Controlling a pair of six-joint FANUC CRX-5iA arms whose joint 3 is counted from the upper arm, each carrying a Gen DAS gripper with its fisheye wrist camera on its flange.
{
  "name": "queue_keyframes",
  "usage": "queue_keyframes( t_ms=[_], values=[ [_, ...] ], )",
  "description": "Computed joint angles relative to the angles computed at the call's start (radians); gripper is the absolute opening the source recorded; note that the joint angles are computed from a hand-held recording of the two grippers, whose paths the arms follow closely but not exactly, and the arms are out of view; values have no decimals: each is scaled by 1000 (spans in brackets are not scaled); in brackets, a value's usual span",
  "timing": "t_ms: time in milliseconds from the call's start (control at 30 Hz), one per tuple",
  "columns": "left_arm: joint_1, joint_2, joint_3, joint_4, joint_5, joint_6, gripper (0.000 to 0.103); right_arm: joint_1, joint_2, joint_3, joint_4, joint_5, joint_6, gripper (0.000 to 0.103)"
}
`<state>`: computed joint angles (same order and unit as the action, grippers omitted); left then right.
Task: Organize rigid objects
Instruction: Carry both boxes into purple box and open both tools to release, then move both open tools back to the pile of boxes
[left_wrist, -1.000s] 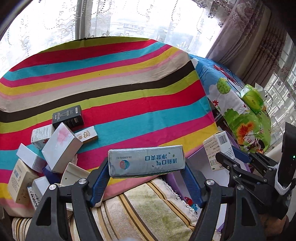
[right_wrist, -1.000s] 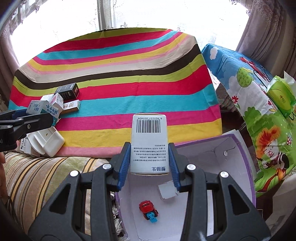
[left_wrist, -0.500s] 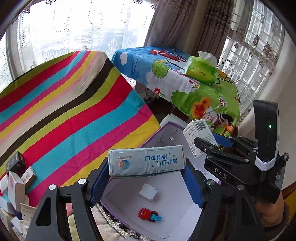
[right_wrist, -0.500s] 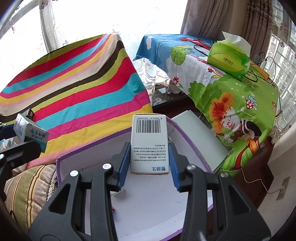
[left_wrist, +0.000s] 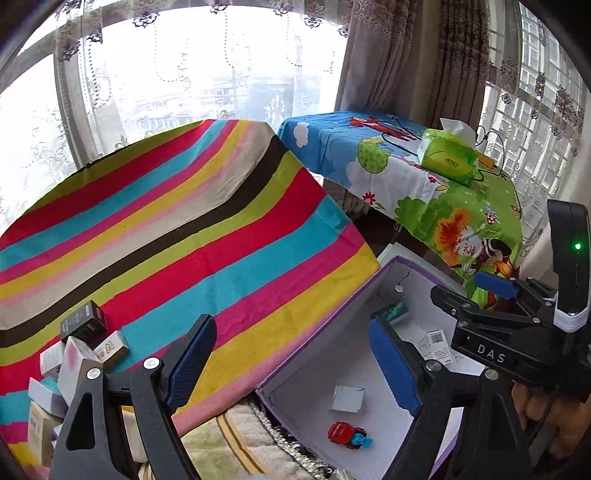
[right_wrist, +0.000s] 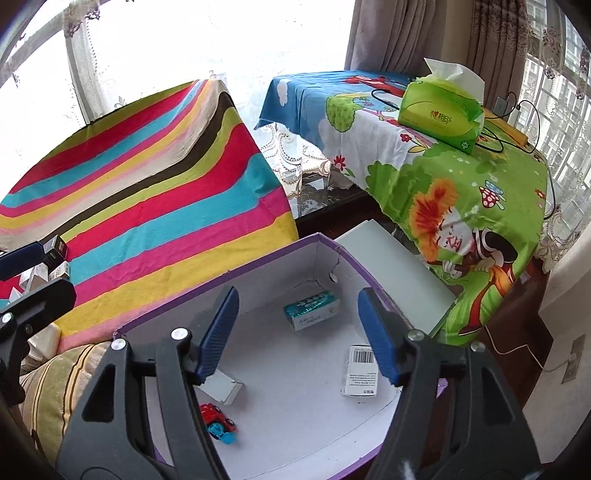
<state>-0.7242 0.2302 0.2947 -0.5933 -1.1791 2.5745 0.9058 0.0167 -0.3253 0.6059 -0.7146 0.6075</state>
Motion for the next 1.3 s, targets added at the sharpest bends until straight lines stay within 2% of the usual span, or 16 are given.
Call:
queue_keyframes(
  t_ms=[167, 333, 533, 667, 1000, 1300],
  values=[
    [-22, -139, -145, -89, -133, 196, 85, 61, 12, 43, -55, 25, 73, 79],
    [-19, -244, -264, -92, -261, 330, 85, 123, 43, 104, -120, 23, 166, 81],
    [-49, -346, -367, -107, -379, 448, 85, 189, 79, 165, -176, 15, 254, 84],
    [-58, -382, -405, -104, -449, 488, 85, 228, 101, 204, -219, 2, 306, 84],
    [-53, -482, -520, -40, -476, 595, 85, 292, 158, 293, -284, -44, 400, 86],
    [-32, -531, -577, -9, -481, 621, 85, 326, 215, 372, -335, -87, 465, 87]
  ],
)
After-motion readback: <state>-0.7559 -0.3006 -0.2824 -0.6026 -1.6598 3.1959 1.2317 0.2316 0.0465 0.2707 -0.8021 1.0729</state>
